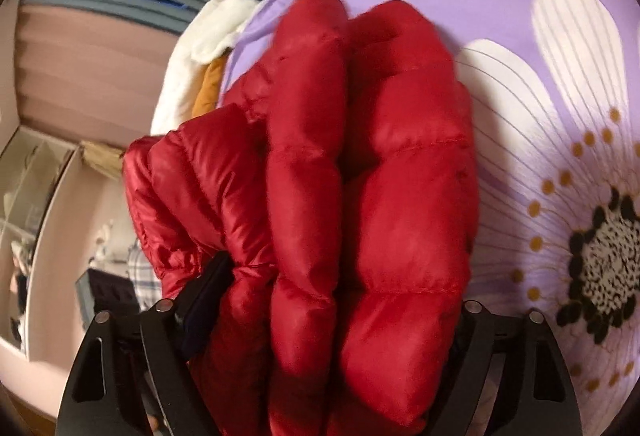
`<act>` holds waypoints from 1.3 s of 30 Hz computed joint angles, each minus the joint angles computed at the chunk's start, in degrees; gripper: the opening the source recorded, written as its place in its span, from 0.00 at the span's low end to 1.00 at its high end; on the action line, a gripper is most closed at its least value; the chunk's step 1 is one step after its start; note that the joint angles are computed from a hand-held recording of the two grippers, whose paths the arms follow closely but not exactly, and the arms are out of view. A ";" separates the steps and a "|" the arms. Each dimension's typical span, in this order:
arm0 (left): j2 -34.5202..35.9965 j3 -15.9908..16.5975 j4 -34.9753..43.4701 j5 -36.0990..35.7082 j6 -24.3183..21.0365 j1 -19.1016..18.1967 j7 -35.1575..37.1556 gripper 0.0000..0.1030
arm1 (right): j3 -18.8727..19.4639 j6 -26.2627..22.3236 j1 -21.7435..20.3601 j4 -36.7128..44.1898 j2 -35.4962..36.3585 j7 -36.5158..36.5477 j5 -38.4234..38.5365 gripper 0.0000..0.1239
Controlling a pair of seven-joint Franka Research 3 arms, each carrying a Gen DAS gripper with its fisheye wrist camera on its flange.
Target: Fold large clothes
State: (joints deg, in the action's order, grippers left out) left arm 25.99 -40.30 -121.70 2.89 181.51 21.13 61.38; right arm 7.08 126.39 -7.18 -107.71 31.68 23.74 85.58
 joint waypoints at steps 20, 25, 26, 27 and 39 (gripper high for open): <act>-12.72 12.91 -9.67 8.25 8.58 -11.41 -11.36 0.77 | -0.89 -7.37 0.43 -5.78 -5.31 -17.44 10.94 0.39; -15.70 17.72 -11.91 10.03 10.19 -14.99 -14.50 0.77 | -1.01 -6.60 2.13 -5.84 -6.38 -19.00 11.57 0.39; -16.01 18.19 -12.12 10.65 10.27 -15.14 -15.17 0.77 | -0.96 -6.43 2.49 -5.84 -6.56 -19.13 11.56 0.39; -16.50 18.65 -12.61 11.25 10.46 -15.24 -15.90 0.77 | -0.95 -6.20 2.85 -5.50 -6.40 -19.13 11.54 0.39; -21.77 28.84 -18.31 13.98 12.45 -22.67 -21.95 0.77 | 0.24 -4.92 4.92 -1.53 -4.66 -17.07 8.33 0.39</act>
State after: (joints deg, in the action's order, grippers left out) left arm 4.23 -11.47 -140.01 16.87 193.96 -1.55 39.42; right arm 7.32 121.46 -2.27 -109.25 27.02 6.67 93.92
